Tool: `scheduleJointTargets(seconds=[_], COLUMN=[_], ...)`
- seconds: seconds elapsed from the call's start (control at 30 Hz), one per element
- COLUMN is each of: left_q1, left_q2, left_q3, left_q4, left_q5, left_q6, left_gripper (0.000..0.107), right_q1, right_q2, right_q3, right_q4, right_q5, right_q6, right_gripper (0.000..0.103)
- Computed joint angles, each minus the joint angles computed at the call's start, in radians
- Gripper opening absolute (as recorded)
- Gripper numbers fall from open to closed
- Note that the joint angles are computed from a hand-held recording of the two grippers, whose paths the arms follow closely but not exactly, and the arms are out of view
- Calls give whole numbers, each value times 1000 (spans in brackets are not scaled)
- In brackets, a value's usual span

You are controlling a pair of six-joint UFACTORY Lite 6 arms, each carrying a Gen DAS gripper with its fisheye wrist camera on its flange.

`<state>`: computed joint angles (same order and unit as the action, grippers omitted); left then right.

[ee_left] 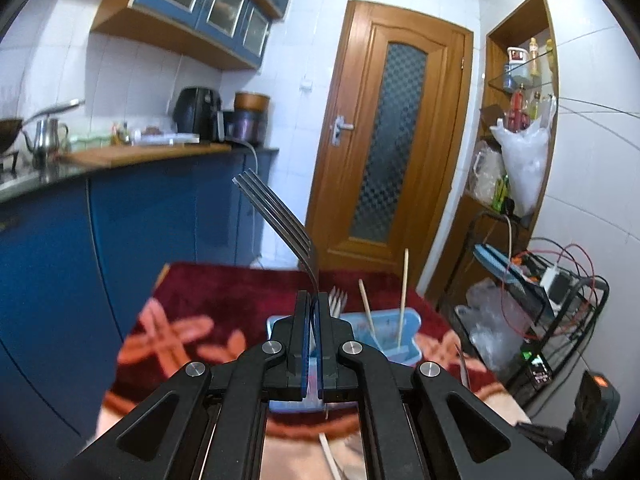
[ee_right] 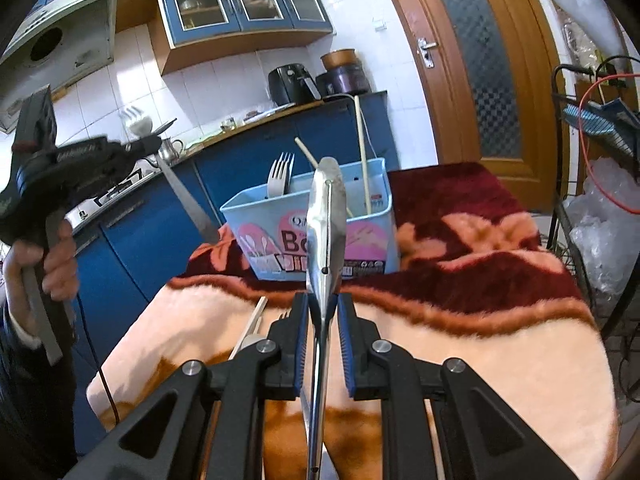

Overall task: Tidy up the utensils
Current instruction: 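Lift the fork toward the caddy with the left tool while the right tool carries the knife there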

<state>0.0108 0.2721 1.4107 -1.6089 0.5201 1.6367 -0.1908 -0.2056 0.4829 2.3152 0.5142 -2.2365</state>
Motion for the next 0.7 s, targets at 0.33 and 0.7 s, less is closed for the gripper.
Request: scheduleJointTargets(seconds=[0.33,0.7], left_q1=[-74,-115], left_q2=[163,344], left_q3=[238,366], left_q4=[37,160], left_q5=[-145,-201], left_q6=[-40,-138], left_gripper=[2,2], right_q1=[-56,-59], right_q2=[-26,16], right_q3=[-8,130], right_q4=[-29,101], right_q5=[26,-10], right_q6=[18,-100], right_gripper=[17,17])
